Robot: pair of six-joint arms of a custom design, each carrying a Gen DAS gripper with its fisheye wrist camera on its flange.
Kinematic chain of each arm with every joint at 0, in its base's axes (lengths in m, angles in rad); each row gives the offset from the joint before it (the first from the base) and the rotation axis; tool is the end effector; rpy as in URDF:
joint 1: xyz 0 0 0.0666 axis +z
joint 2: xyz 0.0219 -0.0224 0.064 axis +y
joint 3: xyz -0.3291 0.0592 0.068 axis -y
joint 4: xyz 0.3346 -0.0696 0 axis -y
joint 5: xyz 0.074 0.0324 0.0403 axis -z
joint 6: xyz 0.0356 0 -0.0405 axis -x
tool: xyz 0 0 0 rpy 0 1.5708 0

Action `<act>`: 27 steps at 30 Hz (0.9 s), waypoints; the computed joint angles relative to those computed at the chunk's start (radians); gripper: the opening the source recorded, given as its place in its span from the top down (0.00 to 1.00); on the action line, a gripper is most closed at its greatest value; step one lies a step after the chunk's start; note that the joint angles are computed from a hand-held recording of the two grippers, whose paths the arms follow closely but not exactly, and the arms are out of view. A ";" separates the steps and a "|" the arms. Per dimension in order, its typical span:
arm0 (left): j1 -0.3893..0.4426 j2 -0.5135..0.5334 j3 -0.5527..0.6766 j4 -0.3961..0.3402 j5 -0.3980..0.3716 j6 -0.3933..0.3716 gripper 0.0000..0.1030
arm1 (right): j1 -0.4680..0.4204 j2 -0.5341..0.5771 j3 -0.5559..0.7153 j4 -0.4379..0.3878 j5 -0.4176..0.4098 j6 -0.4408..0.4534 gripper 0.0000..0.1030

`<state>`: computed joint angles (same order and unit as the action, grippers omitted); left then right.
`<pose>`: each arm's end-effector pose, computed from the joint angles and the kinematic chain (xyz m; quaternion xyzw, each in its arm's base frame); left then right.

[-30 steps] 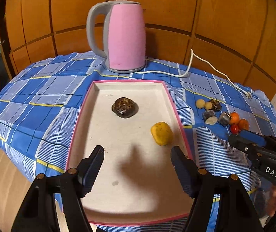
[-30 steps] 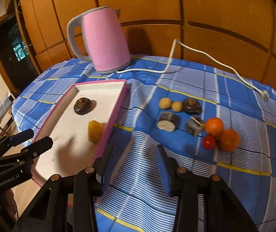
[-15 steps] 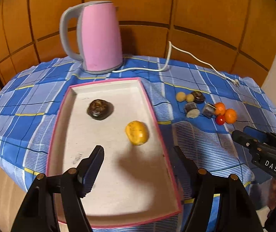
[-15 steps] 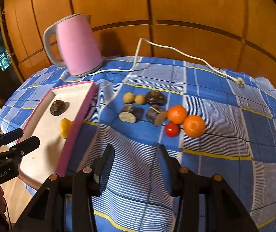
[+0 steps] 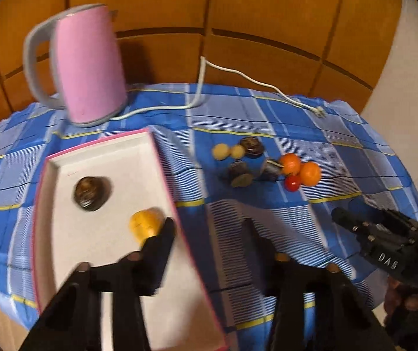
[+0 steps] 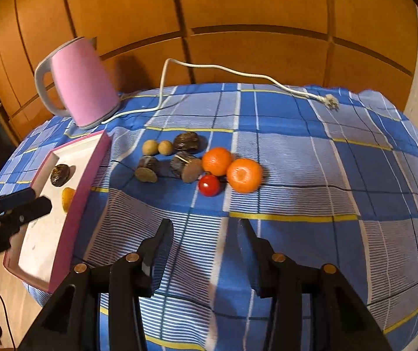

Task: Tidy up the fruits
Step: 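Move the left tool to the fruit cluster and grasp a small tan ball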

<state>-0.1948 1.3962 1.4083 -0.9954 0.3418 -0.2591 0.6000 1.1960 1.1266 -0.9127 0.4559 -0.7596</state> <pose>0.4153 -0.0945 0.3809 0.2602 0.9080 -0.1535 0.2904 0.3039 0.1884 0.3503 0.1397 0.9240 0.0095 0.3557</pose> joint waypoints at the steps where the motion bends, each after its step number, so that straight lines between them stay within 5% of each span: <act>1: -0.008 0.016 0.019 -0.012 0.005 -0.005 0.66 | -0.004 -0.005 -0.006 0.003 -0.002 -0.003 0.55; 9: -0.076 0.200 0.233 -0.094 0.006 0.031 0.68 | -0.035 -0.030 -0.043 0.020 -0.025 -0.012 0.55; 21: -0.132 0.566 0.644 -0.279 -0.082 -0.122 0.74 | -0.070 -0.070 -0.090 0.025 -0.046 -0.017 0.55; 27: -0.137 0.627 0.710 -0.305 -0.066 -0.132 0.65 | -0.096 -0.065 -0.097 0.033 -0.075 -0.014 0.55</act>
